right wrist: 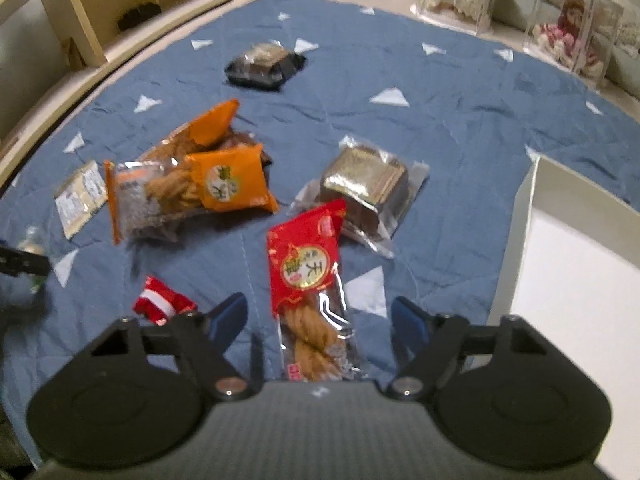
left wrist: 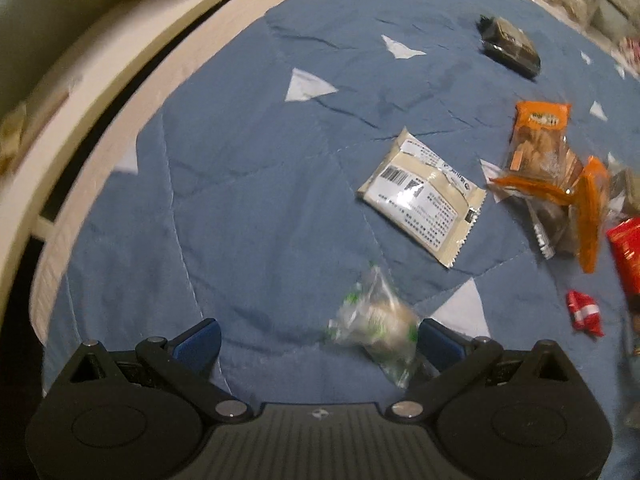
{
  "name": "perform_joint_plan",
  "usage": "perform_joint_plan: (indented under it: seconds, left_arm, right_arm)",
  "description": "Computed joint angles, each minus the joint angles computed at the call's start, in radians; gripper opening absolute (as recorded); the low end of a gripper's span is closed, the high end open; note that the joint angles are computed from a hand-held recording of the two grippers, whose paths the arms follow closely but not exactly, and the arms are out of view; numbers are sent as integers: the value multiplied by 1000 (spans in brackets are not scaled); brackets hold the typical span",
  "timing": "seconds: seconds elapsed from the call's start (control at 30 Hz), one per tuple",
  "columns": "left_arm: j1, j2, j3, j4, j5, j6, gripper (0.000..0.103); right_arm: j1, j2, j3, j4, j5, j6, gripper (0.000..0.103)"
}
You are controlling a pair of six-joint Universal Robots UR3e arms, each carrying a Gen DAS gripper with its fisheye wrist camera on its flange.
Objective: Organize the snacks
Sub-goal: 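Reach the left tool down to the clear green-wrapped candy while the right tool reaches the red twisted-bread bag, then close the left tool on the candy while the right tool grips the red bag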
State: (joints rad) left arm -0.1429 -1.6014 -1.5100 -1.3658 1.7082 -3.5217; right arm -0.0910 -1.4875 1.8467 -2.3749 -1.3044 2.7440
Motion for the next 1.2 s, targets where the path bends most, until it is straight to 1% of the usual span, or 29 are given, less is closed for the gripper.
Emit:
perform_joint_plan:
  seconds: [0.07,0.13,0.2,0.27,0.37,0.43,0.53,0.6,0.67,0.73,0.8,0.87,0.97,1.07,1.1,1.13,1.2]
  left_arm:
    - [39,43,-35,21,-59,-1,103]
    - [81,80,-73,65,-127,2,103]
    - [113,104,-105,116,-185,16,103]
    - [124,96,-100,131,-220,53,103]
    - [104,44,-47,109,-247,150,102]
    - [61,15,-6,72,-215,206,100]
    - [17,1,3,55,-157,291,93]
    - [-6,-11,0,59,-110,332,83]
    - [-17,-16,-10,71,-80,368,79]
    - [-21,-14,-19,82,-77,391,78]
    - [-20,-10,-27,92,-73,418,74]
    - [-24,-13,-35,108,-67,422,70]
    - [-20,-12,-38,120,-68,435,57]
    - [-25,-11,-39,124,-67,439,51]
    - [-24,-9,-42,126,-69,438,47]
    - [-23,-5,-44,126,-71,432,46]
    - [-16,6,-50,126,-74,411,37]
  right_arm:
    - [16,21,-4,-9,-21,-14,76]
    - [39,38,-13,-7,-52,-25,68]
    - [53,44,-14,-3,-70,-27,54]
    - [60,43,-9,-10,-78,-29,53]
    - [59,35,-10,8,-69,-35,50]
    - [60,30,-8,16,-69,-34,50]
    - [61,25,-10,27,-72,-37,49]
    - [61,21,-15,41,-72,-42,49]
    - [59,14,-14,52,-70,-46,49]
    - [58,9,-11,58,-70,-49,49]
    - [55,4,-10,65,-69,-54,48]
    - [54,1,-12,72,-70,-55,48]
    - [57,5,-21,78,-74,-47,47]
    - [57,2,-23,85,-74,-45,47]
    - [56,0,-23,89,-73,-44,46]
    - [53,-2,-22,90,-70,-43,46]
    - [46,-12,-17,96,-62,-40,46]
